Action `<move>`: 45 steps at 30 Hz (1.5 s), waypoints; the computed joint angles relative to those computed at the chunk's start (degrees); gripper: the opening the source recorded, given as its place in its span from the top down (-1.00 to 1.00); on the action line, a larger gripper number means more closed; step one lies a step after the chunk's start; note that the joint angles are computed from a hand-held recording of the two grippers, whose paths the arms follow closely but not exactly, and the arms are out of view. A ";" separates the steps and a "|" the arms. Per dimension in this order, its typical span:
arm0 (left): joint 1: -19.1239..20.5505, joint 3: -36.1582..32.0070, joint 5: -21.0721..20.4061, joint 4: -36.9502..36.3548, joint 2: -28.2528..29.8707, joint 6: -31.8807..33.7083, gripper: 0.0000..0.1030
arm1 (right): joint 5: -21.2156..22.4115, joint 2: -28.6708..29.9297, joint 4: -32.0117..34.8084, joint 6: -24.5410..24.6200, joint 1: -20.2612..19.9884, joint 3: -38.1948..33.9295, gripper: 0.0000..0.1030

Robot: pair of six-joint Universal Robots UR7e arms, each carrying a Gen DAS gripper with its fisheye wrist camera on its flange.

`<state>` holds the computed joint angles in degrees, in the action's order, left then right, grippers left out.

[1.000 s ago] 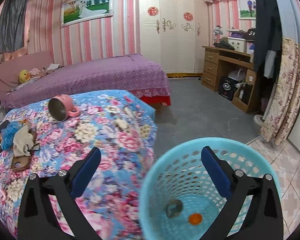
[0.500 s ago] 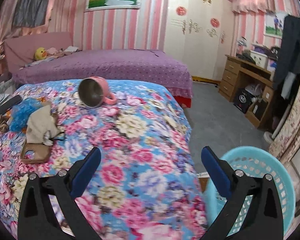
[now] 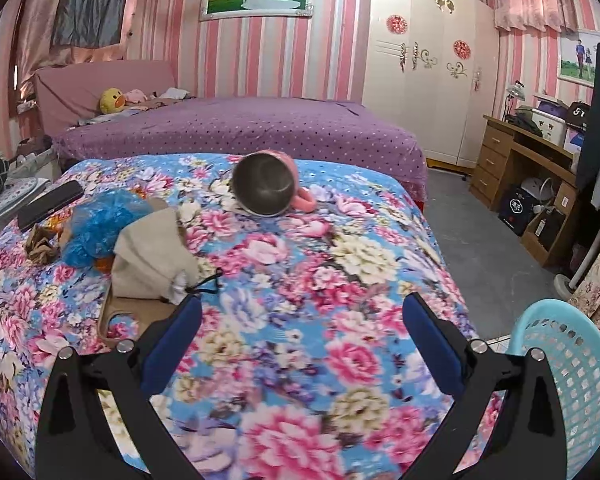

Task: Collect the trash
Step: 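Move both open tools back over the trash on the bed, then grasp the crumpled brown paper with the left tool while the right tool grasps the beige cloth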

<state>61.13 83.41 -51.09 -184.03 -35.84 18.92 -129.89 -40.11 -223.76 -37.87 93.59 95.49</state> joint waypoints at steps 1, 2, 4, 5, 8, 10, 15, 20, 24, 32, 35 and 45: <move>0.53 -0.30 0.10 0.91 -0.27 0.25 -0.89 | 0.23 0.16 0.73 0.41 0.18 -0.17 -0.90; 0.76 -0.40 0.39 1.04 -0.39 0.48 -0.89 | 0.41 0.41 1.24 0.52 0.38 -0.47 -0.90; 1.45 -0.75 0.81 2.35 -0.72 0.86 -0.89 | 0.18 1.20 1.71 -0.14 0.76 -1.59 -0.90; 1.72 -0.86 0.76 2.98 -0.86 0.73 -0.89 | 0.15 1.59 2.20 -0.59 0.90 -2.24 -0.90; 2.64 -1.52 0.26 5.82 -1.04 -0.38 -0.89 | -0.26 2.71 4.44 -1.82 1.21 -4.70 -0.90; 2.98 -2.39 0.44 7.01 -0.55 -0.47 -0.89 | -0.62 3.58 5.27 -2.90 1.38 -6.69 -0.90; 2.84 -4.10 -1.75 7.99 0.83 -0.82 -0.89 | -0.02 3.79 6.94 -1.84 0.80 -7.83 -0.90; 2.30 -8.63 -4.56 13.44 3.94 -1.51 -0.86 | 0.91 2.52 8.78 1.67 -0.20 -6.38 -0.90; 1.77 -12.04 -4.48 16.64 6.64 -0.24 -0.53 | 1.32 2.37 9.18 1.93 -0.48 -6.29 -0.90; 2.79 -11.90 -7.35 19.68 5.29 -2.03 0.25 | 1.98 2.79 11.57 1.11 -0.44 -7.36 -0.90; 2.58 -9.15 -4.88 17.24 3.73 -0.39 0.25 | 2.36 2.98 12.10 0.82 -0.20 -7.49 -0.90; 2.72 -4.60 -2.71 12.28 -0.13 1.23 0.25 | 4.04 5.46 21.81 3.01 0.87 -12.39 -0.67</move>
<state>63.86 78.82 -53.80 -171.74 -35.97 20.15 -125.85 -34.65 -201.95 -34.85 94.47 83.09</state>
